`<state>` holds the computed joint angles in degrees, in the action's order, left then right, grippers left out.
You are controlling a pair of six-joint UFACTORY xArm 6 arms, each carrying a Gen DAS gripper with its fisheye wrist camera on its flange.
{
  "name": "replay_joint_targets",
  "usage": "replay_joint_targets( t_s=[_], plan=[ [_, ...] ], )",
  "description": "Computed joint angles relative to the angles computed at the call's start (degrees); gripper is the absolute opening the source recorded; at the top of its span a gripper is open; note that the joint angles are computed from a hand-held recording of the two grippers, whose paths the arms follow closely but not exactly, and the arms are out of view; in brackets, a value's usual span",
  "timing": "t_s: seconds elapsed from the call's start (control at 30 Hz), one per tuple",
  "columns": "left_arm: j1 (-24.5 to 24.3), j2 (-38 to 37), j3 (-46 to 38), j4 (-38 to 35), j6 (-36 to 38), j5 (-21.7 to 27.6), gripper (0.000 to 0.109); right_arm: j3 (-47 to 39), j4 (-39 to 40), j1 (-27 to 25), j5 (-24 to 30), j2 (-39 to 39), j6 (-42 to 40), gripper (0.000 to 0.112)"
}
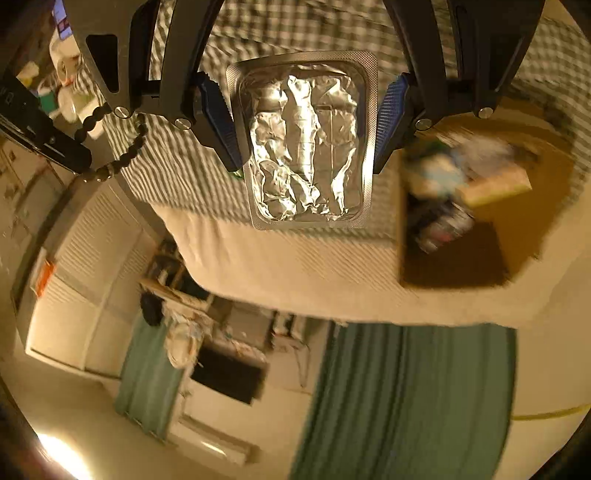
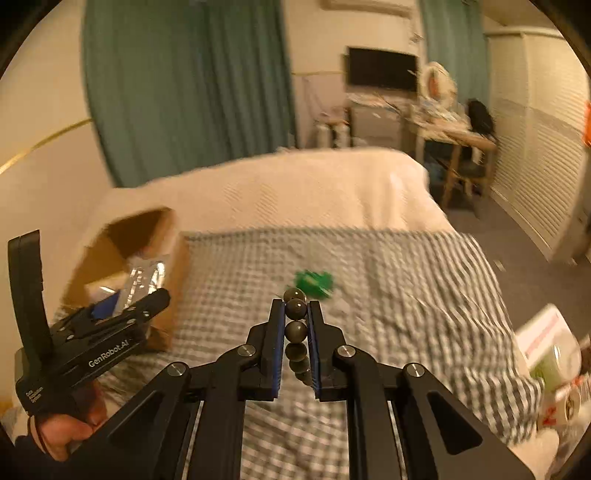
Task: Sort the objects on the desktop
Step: 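Drop the blister pack and bracelet into the cardboard box from both tools, then grasp the black hair tie with the left tool while the right tool grasps the white tube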
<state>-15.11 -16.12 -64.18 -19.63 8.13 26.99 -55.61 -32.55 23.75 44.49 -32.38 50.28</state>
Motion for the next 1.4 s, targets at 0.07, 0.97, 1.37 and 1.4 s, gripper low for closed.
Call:
replay_joint_targets(
  t_s=[0.07,0.97,1.37,1.4],
  plan=[
    [3.3,0.5,-2.7,-1.1,1.8,1.2,0.07,-5.0,0.8,2.1,-1.8,4.2,-1.6,0.011],
    [14.9,12.4,-11.8,10.9,-4.4,4.0,0.102,-43.7,11.0,6.6,-7.6,43.9,-14.5,0.054],
    [-2.6,0.6,0.8,20.0,-21.5,1.1,0.103,-5.5,-1.6,-0.2,-5.0,7.2,3.2,0.054],
    [-3.7,0.4,1.8,21.5,-22.9,0.5,0.103,-2.3,-2.1,-0.5,-4.2,4.6,4.7,0.054]
  ],
)
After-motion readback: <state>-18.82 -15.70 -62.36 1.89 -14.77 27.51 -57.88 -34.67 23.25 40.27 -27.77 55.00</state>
